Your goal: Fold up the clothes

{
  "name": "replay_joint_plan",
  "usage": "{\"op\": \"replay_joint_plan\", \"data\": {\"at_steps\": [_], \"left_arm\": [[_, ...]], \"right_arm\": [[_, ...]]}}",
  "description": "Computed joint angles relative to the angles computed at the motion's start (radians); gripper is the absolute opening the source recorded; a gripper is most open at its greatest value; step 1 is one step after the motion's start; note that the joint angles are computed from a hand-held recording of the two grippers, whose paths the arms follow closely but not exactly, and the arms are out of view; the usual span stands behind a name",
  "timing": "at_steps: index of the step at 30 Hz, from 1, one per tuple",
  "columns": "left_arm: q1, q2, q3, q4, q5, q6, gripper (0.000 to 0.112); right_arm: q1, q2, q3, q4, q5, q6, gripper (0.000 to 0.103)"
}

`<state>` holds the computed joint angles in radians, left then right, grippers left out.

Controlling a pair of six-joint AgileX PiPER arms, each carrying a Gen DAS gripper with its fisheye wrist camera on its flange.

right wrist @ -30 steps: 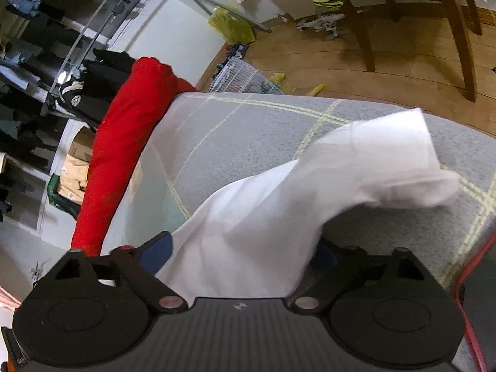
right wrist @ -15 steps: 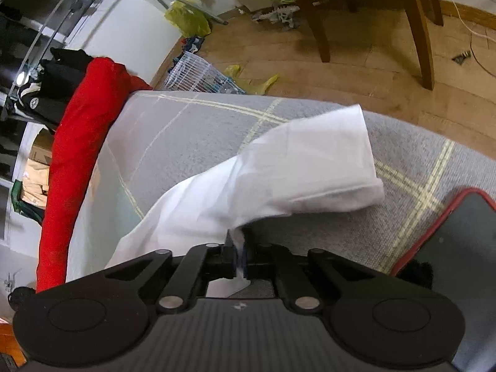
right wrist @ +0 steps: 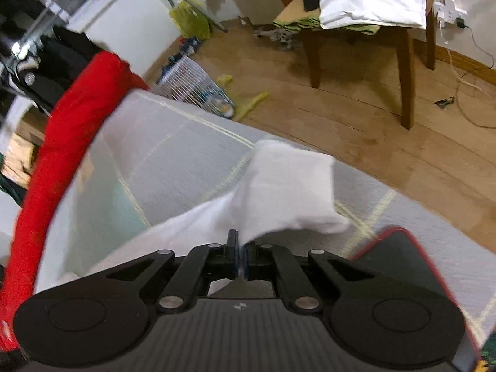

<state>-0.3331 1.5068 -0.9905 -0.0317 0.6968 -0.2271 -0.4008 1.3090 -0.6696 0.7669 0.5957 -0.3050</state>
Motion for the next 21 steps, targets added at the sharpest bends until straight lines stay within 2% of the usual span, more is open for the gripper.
{"op": "replay_joint_plan", "data": {"at_steps": [3,4,5,6,11,14,18,19,21], "left_arm": [[0.002,0.006,-0.008,-0.004,0.002,0.005,0.088],[0.003,0.008,-0.011,-0.004,0.003,0.007,0.088],[0.004,0.009,-0.012,-0.003,0.003,0.009,0.088],[0.008,0.008,-0.013,-0.006,0.003,0.012,0.088],[0.029,0.013,-0.025,-0.036,0.001,0.038,0.088],[0.047,0.02,-0.035,-0.05,-0.003,0.069,0.088],[0.069,0.031,-0.044,-0.076,-0.014,0.119,0.085],[0.072,0.032,-0.043,-0.076,-0.024,0.128,0.077],[0.078,0.034,-0.053,-0.073,-0.024,0.155,0.072]], "right_arm": [[0.018,0.011,-0.004,-0.074,-0.004,0.082,0.005],[0.031,0.023,-0.016,-0.109,0.002,0.129,0.009],[0.038,0.039,-0.033,-0.142,0.026,0.183,0.018],[0.033,0.049,-0.041,-0.136,0.063,0.202,0.021],[0.048,-0.007,-0.039,-0.166,0.249,0.253,0.029],[0.09,-0.021,-0.077,-0.113,0.31,0.187,0.034],[0.25,0.061,-0.198,-0.009,0.227,0.031,0.036],[0.296,0.103,-0.236,0.026,0.197,-0.024,0.034],[0.393,0.21,-0.339,0.044,0.143,-0.086,0.018]]}}
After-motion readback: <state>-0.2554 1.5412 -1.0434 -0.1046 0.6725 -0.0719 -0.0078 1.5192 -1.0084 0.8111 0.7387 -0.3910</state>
